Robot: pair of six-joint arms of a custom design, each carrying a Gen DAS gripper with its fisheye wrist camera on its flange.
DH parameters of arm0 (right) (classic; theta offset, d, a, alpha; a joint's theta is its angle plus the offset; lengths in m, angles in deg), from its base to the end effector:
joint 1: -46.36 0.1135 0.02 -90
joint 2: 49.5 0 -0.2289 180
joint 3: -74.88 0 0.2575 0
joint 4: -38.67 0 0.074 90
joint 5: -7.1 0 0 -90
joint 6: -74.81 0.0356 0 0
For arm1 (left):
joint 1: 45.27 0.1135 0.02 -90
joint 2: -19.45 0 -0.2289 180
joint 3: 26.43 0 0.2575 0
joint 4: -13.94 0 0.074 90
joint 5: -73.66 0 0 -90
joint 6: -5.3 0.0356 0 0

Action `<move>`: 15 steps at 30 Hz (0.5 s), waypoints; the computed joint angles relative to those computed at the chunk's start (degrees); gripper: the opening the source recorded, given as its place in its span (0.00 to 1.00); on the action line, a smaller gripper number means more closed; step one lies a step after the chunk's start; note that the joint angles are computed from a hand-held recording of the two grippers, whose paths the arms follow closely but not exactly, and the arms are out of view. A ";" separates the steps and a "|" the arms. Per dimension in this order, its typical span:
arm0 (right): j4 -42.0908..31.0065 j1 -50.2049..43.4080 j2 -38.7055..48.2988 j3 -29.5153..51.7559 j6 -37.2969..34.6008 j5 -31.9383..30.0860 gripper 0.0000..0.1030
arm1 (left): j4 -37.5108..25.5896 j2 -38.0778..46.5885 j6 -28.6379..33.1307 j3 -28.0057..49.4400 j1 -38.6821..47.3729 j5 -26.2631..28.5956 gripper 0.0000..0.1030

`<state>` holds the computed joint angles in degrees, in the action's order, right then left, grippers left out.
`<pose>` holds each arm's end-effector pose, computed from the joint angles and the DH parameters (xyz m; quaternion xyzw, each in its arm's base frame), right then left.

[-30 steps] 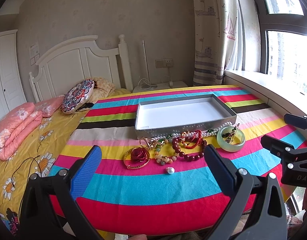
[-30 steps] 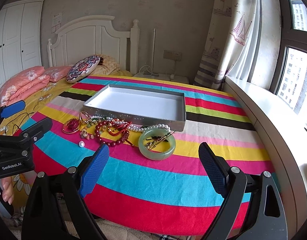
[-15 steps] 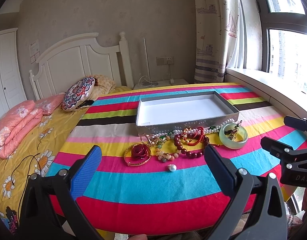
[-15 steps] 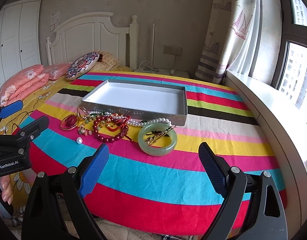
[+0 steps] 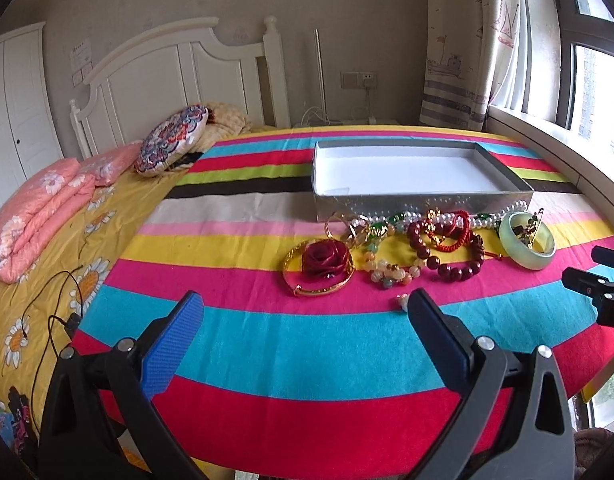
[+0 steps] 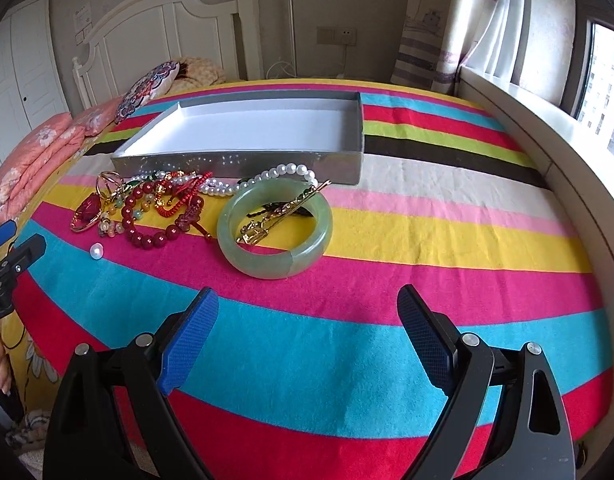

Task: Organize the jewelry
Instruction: 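Grasp the gold bangle with the left tool while the right tool grasps the jade bangle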

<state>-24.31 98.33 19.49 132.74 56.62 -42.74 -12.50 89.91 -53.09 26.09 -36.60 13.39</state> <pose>0.1526 0.1578 0.1801 0.2070 0.9081 -0.0457 0.3611 0.2631 0.0223 0.1765 0.2746 0.8534 -0.0930 0.4332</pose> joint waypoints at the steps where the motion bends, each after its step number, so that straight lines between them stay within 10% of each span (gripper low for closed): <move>1: 2.28 -1.42 0.07 -0.26 -2.75 -0.97 0.84 | -0.21 1.59 0.22 0.75 -0.05 -0.08 0.98; 15: 10.17 -15.19 10.72 6.74 -21.49 -10.79 0.84 | -8.46 17.06 0.39 12.84 -0.11 3.31 0.98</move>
